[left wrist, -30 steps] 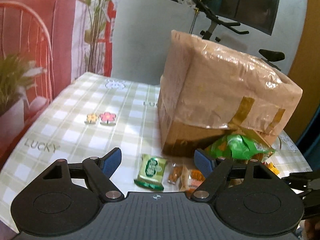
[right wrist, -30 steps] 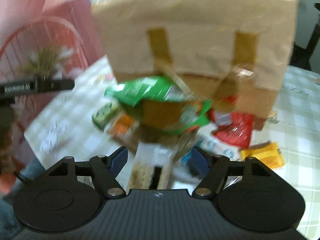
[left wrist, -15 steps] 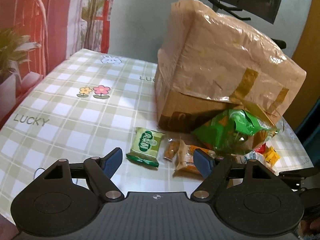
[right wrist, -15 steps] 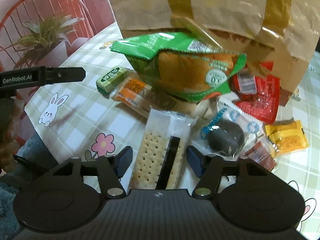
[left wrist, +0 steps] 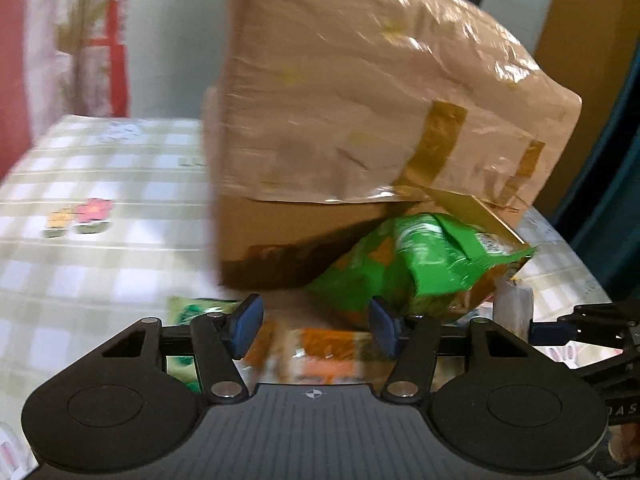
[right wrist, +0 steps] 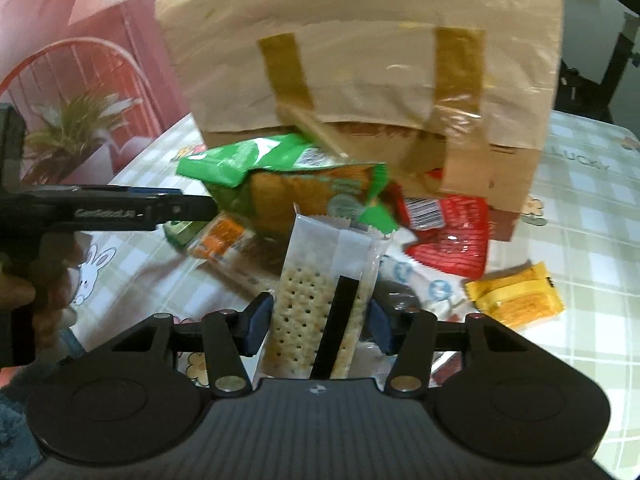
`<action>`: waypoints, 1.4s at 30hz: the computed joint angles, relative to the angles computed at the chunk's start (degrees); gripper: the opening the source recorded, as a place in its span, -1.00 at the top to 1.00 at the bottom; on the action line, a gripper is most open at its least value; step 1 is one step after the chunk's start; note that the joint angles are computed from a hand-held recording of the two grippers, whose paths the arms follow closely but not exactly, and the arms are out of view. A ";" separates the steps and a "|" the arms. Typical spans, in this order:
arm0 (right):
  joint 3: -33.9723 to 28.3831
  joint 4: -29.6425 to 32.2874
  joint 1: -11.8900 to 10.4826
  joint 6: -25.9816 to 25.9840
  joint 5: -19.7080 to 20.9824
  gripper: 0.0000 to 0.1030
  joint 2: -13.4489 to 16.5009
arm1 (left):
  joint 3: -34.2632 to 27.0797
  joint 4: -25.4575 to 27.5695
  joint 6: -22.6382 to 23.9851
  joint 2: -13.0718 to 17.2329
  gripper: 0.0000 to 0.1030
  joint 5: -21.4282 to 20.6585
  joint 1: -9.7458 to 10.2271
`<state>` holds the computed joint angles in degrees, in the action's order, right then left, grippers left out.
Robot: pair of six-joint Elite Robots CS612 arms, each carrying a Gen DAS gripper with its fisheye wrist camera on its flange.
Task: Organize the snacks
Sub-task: 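Grasp the white cracker pack with the right tool while the left tool grasps the orange-labelled bar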
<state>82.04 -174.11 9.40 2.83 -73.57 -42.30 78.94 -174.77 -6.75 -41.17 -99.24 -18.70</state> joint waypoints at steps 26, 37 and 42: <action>0.41 -1.75 -0.35 1.78 -0.69 -0.02 0.09 | 2.65 7.40 12.18 -1.66 -0.23 -5.70 -0.54; 0.85 -2.50 -0.44 2.26 -0.92 -0.02 -0.10 | 2.93 7.80 14.81 -1.18 -0.18 -2.53 -2.74; 0.75 -2.30 -0.34 2.07 -0.77 -0.02 -0.07 | 3.37 6.47 12.88 -1.25 0.10 -3.67 -2.44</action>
